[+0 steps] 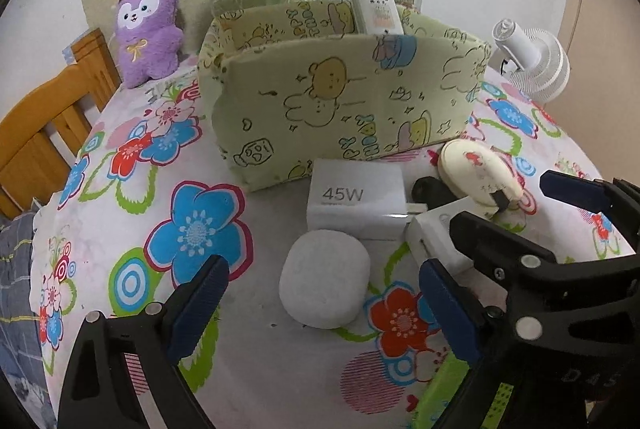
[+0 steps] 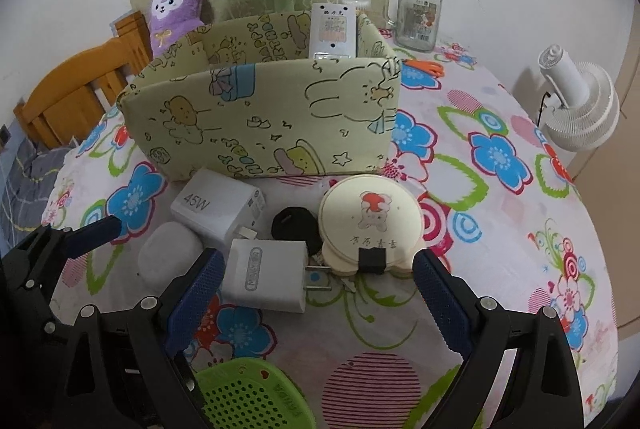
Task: Organize rigid objects
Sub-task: 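Grasp the white round puck with the left tool, then grasp the white rectangular plug adapter with the right tool while the left tool holds the puck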
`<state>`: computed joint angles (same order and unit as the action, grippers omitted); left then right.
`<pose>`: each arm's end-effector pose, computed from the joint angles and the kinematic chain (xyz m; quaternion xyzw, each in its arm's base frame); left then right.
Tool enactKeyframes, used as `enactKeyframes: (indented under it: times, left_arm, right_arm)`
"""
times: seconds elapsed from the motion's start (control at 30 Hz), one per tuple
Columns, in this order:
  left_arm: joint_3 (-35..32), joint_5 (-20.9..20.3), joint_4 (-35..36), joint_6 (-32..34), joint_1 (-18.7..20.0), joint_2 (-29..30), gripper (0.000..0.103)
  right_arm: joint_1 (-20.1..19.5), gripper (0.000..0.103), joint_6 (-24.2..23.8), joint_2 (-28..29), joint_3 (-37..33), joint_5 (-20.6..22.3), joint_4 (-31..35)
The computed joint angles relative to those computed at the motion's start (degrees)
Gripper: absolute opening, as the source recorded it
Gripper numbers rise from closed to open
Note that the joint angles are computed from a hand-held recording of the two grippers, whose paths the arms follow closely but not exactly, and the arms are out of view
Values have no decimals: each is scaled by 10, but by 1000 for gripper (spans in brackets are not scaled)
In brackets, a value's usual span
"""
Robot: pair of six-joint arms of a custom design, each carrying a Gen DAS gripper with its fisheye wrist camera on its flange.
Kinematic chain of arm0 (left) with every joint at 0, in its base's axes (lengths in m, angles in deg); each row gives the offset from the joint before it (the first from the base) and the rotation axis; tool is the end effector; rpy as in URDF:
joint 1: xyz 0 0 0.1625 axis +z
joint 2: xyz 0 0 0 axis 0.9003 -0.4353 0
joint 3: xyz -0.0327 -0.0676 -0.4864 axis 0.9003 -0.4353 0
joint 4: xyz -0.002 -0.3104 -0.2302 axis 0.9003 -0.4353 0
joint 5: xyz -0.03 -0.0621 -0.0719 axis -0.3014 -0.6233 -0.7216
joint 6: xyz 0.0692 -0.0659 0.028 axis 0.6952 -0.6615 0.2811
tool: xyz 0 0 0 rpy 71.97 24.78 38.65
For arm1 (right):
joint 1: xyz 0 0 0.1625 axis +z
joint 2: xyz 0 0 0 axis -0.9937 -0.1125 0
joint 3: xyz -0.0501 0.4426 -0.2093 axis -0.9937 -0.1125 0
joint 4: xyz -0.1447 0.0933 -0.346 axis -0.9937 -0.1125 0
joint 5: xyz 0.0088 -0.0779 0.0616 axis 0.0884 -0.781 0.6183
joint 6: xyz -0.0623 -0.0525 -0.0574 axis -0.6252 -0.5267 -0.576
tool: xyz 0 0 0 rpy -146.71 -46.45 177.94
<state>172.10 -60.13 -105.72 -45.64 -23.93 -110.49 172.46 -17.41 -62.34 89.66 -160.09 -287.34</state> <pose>-0.2110 -0.4588 -0.0153 0.1586 0.8773 -0.2786 0.3570 0.0856 -0.4673 0.1006 0.2302 -0.8888 0.2649 0.2946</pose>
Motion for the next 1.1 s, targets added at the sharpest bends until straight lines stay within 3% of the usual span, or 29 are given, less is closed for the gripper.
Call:
enactKeyframes:
  times: [0.17, 0.53, 0.63, 0.9, 1.1]
  left_arm:
    - [-3, -6, 10, 0, 10, -2, 86]
    - [7, -29, -74, 92, 14, 18, 62]
    - [9, -37, -91, 108, 13, 20, 51]
    - [10, -16, -90, 118, 5, 27, 50]
    - [19, -15, -73, 84, 10, 14, 50]
  right_arm:
    - [3, 97, 2, 9, -1, -9, -4]
    - [5, 97, 9, 19, -5, -32, -4]
    - [4, 97, 12, 24, -8, -27, -6]
    - [-2, 97, 22, 27, -13, -7, 0]
    - [7, 97, 51, 29, -18, -26, 15]
